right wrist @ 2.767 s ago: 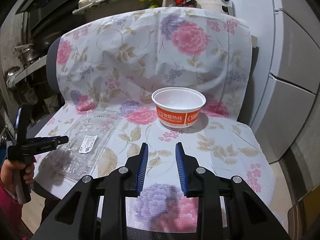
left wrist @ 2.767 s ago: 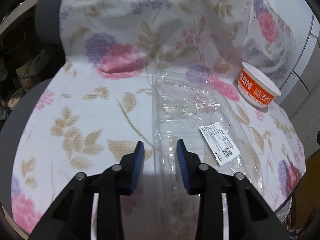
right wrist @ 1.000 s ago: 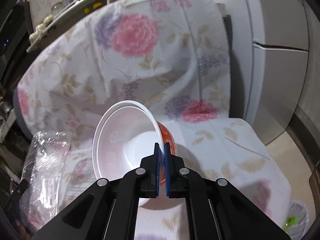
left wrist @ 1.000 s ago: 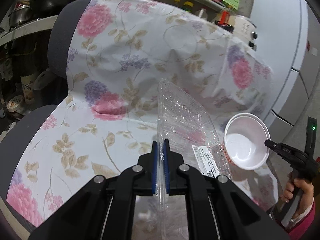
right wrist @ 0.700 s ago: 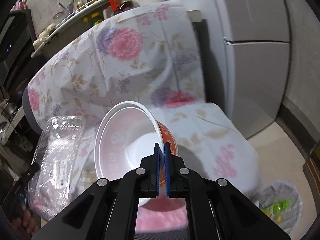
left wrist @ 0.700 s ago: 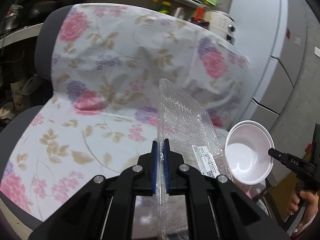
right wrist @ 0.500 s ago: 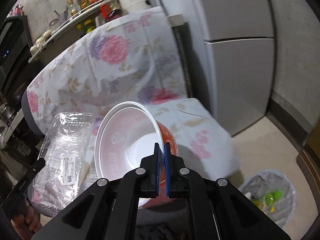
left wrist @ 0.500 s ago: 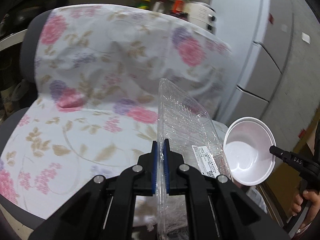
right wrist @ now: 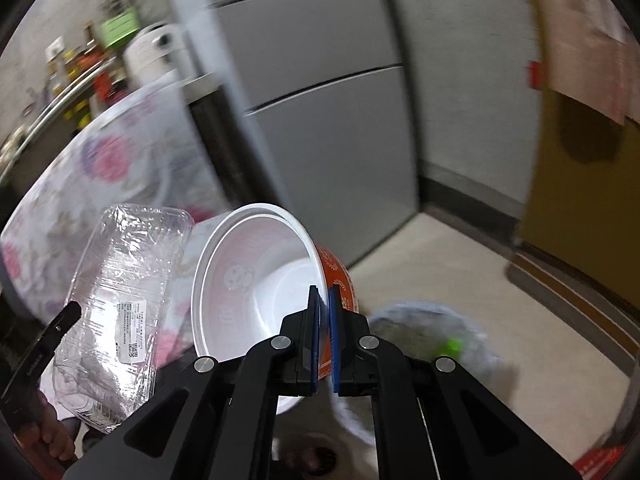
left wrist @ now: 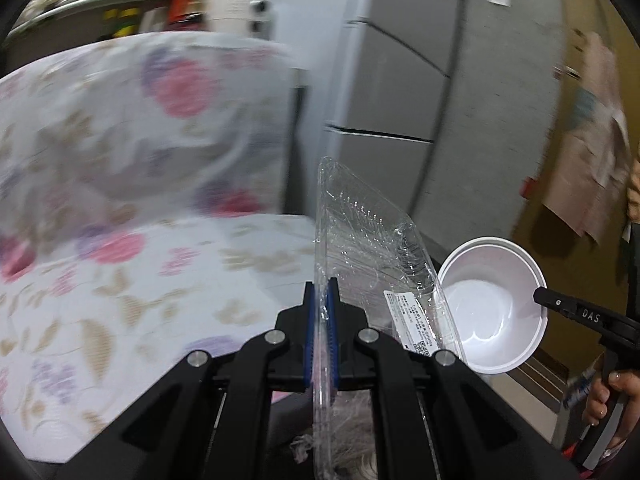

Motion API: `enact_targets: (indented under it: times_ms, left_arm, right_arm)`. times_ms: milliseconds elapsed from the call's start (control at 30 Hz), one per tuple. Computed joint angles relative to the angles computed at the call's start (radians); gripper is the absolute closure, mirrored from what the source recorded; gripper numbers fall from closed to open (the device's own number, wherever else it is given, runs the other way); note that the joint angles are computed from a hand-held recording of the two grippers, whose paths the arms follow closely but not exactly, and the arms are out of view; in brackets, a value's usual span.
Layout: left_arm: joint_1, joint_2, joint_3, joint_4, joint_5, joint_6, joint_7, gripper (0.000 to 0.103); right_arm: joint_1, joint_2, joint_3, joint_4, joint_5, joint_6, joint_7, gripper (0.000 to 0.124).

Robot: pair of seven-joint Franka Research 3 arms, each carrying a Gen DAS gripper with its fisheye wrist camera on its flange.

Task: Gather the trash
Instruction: 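Carry tray and bowl over the bin and open both tools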

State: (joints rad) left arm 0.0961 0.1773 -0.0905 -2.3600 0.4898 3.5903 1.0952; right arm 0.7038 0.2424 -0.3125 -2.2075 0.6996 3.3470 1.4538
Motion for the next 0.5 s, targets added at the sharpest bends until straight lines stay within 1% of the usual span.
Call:
enact_targets:
  times_ms: [67, 100, 133, 167, 200, 233, 267, 333, 367, 433, 467, 500]
  left_arm:
    - [-0.020, 0.024, -0.013, 0.020, -0.001, 0.011, 0.013, 0.099]
    - [-0.036, 0.040, -0.017, 0.032, -0.010, 0.016, 0.026, 0.099]
    - [-0.053, 0.057, -0.021, 0.046, -0.021, 0.014, 0.038, 0.099]
    - [-0.061, 0.068, -0.025, 0.054, -0.024, 0.013, 0.043, 0.099]
    - [-0.079, 0.084, -0.026, 0.065, -0.037, 0.012, 0.057, 0.099]
    - [-0.095, 0.100, -0.028, 0.077, -0.048, 0.006, 0.069, 0.099]
    - [-0.100, 0.115, -0.036, 0.089, -0.044, -0.004, 0.069, 0.099]
    - [-0.115, 0.143, -0.045, 0.113, -0.042, -0.022, 0.078, 0.099]
    - [-0.114, 0.156, -0.054, 0.127, -0.033, -0.035, 0.077, 0.099]
    - [-0.110, 0.189, -0.075, 0.163, -0.008, -0.063, 0.072, 0.099]
    - [-0.117, 0.201, -0.077, 0.178, -0.007, -0.078, 0.075, 0.099]
    - [-0.118, 0.211, -0.081, 0.189, -0.004, -0.087, 0.076, 0.099]
  right_arm:
    - [0.110, -0.015, -0.126, -0.040, 0.066, 0.007, -0.028, 0.119]
    - [0.147, -0.019, -0.167, -0.052, 0.098, 0.009, -0.047, 0.119]
    - [0.196, -0.018, -0.221, -0.061, 0.138, 0.006, -0.071, 0.119]
    - [0.274, -0.007, -0.308, -0.069, 0.190, -0.002, -0.100, 0.119]
    - [0.324, 0.008, -0.363, -0.068, 0.218, -0.011, -0.107, 0.119]
    - [0.354, 0.021, -0.403, -0.075, 0.230, -0.020, -0.101, 0.119]
    - [0.353, 0.030, -0.415, -0.081, 0.225, -0.031, -0.083, 0.119]
    - [0.317, 0.038, -0.399, -0.090, 0.209, -0.046, -0.050, 0.119]
    - [0.279, 0.046, -0.372, -0.091, 0.200, -0.053, -0.036, 0.119]
    - [0.236, 0.060, -0.344, -0.093, 0.180, -0.065, -0.009, 0.119]
    - [0.197, 0.074, -0.315, -0.086, 0.171, -0.081, 0.002, 0.119]
    - [0.178, 0.089, -0.305, -0.077, 0.160, -0.095, 0.015, 0.119]
